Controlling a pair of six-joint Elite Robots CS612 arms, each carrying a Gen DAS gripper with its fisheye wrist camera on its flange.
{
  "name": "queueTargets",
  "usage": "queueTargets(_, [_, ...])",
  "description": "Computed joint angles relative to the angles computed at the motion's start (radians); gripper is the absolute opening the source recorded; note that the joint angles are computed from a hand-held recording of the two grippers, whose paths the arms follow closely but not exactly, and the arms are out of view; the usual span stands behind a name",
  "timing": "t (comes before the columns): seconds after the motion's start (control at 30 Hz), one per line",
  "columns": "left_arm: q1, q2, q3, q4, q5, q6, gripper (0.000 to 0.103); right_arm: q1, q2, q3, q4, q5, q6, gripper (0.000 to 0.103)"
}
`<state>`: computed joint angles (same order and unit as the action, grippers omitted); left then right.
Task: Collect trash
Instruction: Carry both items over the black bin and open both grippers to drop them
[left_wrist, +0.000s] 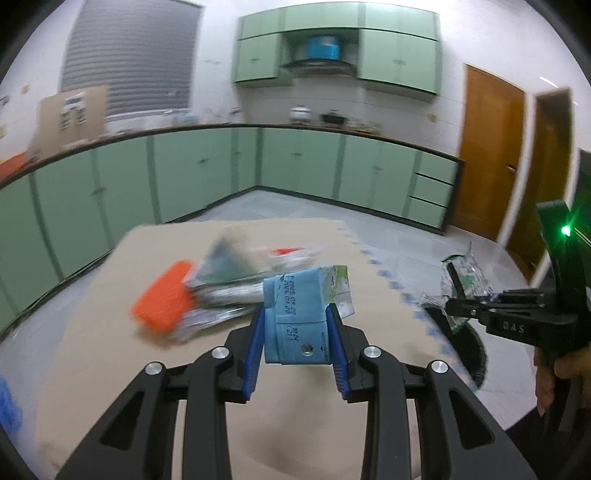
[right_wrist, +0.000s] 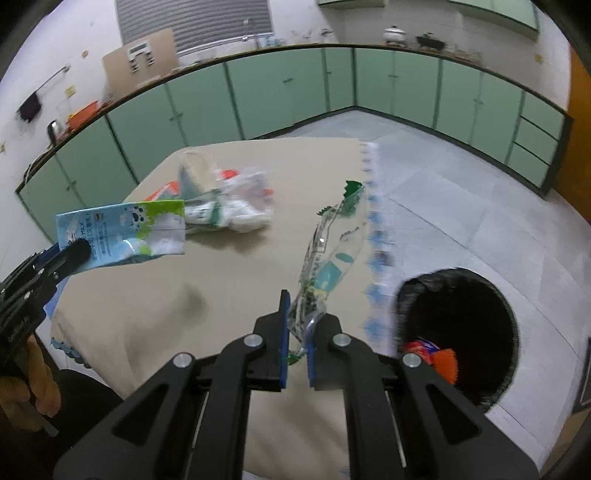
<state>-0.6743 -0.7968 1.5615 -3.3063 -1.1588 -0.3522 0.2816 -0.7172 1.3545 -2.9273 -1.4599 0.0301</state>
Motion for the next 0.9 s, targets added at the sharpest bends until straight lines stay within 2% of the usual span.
queueTargets(0.2, [-0.018,0.107,-0.213,0.075,-0.157,0.098,0.032,-0.074,-0.022,0.067,-0.048,-0.102,0.042,0.006])
queueTargets(0.3, [-0.025,0.184,-0.356,0.154,-0.248,0.121,0.032,-0.108,-0.014,0.080,-0.044,-0.119,0.067,0.006])
queueTargets(0.43, [-0.038,0.297,-0.561,0.310,-0.302,0.169,0.032,-0.143,0.013,0.073,-0.018,-0.125,0.088,0.006])
queueTargets(0.57, [-0.047,0.428,-0.804,0.518,-0.334,0.199,0.032,-0.178,0.052,0.041,0.028,-0.109,0.110,0.007])
queueTargets(0.6, [-0.049,0.448,-0.841,0.551,-0.335,0.206,0.032,-0.185,0.063,0.030,0.040,-0.106,0.118,0.012])
queueTargets(0.67, [-0.053,0.526,-0.998,0.681,-0.351,0.227,0.033,-0.196,0.085,0.007,0.059,-0.114,0.128,0.022])
queueTargets(0.7, [-0.054,0.546,-1.039,0.715,-0.357,0.232,0.033,-0.200,0.085,0.011,0.058,-0.120,0.131,0.036])
queueTargets(0.73, [-0.055,0.574,-1.098,0.764,-0.360,0.235,0.033,-0.204,0.089,0.011,0.051,-0.123,0.137,0.042])
queueTargets(0.77, [-0.056,0.613,-1.178,0.826,-0.359,0.238,0.033,-0.208,0.090,0.013,0.048,-0.122,0.143,0.042])
queueTargets(0.83, [-0.058,0.657,-1.266,0.871,-0.352,0.237,0.034,-0.212,0.090,0.018,0.038,-0.123,0.149,0.044])
queueTargets(0.9, [-0.062,0.701,-1.358,0.925,-0.339,0.237,0.042,-0.216,0.087,0.027,0.032,-0.126,0.154,0.045])
